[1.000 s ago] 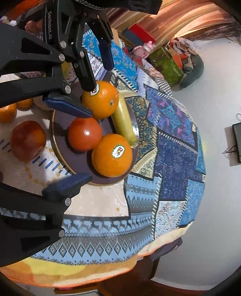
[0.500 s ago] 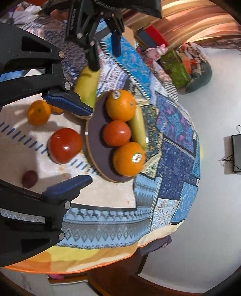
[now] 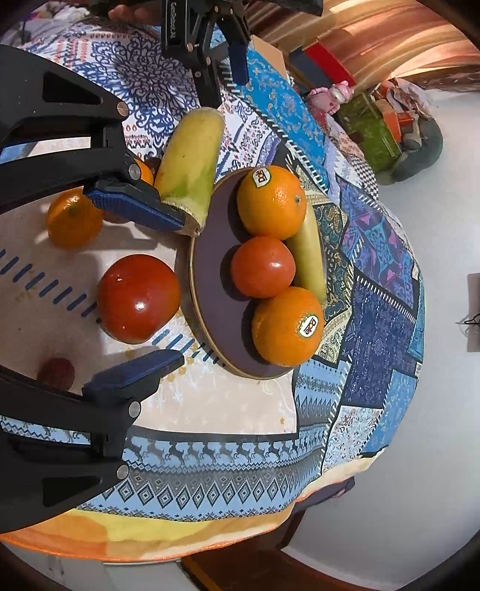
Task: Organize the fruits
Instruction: 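Move the left tool to the second yellow cylinder on the quilt, then grasp and lift the yellow cylinder with the left tool while the right approaches a tangerine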
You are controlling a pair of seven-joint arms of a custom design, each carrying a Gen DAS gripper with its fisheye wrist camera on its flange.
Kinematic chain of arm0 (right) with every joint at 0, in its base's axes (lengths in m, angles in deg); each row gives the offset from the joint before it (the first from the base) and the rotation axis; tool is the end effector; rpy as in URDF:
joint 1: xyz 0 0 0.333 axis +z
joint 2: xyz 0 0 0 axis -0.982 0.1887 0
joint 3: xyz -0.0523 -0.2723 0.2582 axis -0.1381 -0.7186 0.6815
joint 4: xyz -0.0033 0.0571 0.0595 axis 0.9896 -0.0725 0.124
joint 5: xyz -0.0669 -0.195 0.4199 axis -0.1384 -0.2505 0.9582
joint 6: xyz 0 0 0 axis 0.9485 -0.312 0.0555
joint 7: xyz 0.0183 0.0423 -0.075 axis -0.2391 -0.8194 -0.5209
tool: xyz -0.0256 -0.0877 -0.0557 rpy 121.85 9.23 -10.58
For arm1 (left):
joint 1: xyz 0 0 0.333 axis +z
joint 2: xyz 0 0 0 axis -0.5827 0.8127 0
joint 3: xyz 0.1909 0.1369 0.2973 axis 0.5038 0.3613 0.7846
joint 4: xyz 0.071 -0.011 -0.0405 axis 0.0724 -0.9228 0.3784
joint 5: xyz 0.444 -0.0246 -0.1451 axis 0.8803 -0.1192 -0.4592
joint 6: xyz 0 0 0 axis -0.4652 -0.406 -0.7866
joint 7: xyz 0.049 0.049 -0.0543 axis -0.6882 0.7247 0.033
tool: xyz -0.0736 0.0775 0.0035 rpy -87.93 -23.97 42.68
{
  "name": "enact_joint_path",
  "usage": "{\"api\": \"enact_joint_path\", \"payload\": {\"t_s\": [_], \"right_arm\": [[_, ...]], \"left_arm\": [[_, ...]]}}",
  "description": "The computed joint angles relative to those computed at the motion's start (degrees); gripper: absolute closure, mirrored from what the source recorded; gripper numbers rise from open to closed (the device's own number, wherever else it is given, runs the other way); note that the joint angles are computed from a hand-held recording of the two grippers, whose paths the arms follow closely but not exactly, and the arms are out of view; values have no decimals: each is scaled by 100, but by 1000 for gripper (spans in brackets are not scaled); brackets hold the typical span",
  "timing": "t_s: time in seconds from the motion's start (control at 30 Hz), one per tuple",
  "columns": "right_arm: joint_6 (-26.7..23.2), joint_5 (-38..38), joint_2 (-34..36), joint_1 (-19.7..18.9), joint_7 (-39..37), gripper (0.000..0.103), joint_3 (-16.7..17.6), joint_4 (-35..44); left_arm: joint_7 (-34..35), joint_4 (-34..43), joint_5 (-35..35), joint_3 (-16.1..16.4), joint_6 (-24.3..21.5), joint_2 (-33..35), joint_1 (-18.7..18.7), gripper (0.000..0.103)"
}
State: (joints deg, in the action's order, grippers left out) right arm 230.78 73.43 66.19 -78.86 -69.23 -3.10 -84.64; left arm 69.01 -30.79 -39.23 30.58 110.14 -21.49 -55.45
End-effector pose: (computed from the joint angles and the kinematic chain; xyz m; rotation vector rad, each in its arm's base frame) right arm 0.6909 0.0486 0.3127 -2.2522 1.0729 -0.3033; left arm 0.5982 -0.3281 0.3259 -2.1641 1.6294 -0.5588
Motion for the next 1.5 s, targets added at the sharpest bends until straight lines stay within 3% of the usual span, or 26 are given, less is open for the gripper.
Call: {"api": "enact_joint_path", "payload": {"t_s": [0.07, 0.23, 0.33, 0.4, 0.43, 0.53, 0.77, 0.9, 1.07, 1.17, 1.23, 1.4, 1.5], "right_arm": [[-76, -47, -24, -3, 36, 40, -11, -10], [-81, 6, -172, 49, -153, 60, 32, -100], [-251, 79, -220, 68, -177, 64, 30, -74], [-859, 11, -236, 25, -90, 64, -12, 19], [-1068, -14, -259, 37, -106, 64, -24, 26], [-786, 208, -427, 204, -594, 59, 22, -199], [-831, 337, -474, 295, -356, 53, -159, -228], [-880, 472, -550, 161, -280, 43, -286, -280], [-864, 461, -598, 25, -150, 41, -421, -368], [-971, 347, -600, -44, -6, 41, -480, -407], [-1045, 266, -598, -88, 58, 41, -510, -437], [-1151, 96, -578, -148, 138, 41, -536, -484], [-1183, 27, -534, -166, 180, 41, -533, -487]], "left_arm": [[19, -48, -62, -19, 109, -21, 31, 21], [115, -126, -17, -72, -41, -142, -59, 25], [80, -314, -61, -48, 128, -264, -109, 25], [-8, -600, -90, -144, 989, -375, 85, 25], [-138, -649, 10, -96, 1097, -431, 16, 25], [-598, -547, 861, -15, 397, -627, -343, 25], [-504, -376, 949, -236, 195, -654, -74, 24], [-356, -166, 820, -206, 233, -436, 36, 22], [664, 344, 334, -179, 521, 108, 163, 20], [2132, 560, -573, -499, 782, 454, 508, 20], [2908, 652, -1085, -709, 719, 609, 685, 20], [3508, 664, -1548, -559, 797, 684, 536, 12], [3947, 738, -1848, -521, 622, 726, 430, 10]]}}
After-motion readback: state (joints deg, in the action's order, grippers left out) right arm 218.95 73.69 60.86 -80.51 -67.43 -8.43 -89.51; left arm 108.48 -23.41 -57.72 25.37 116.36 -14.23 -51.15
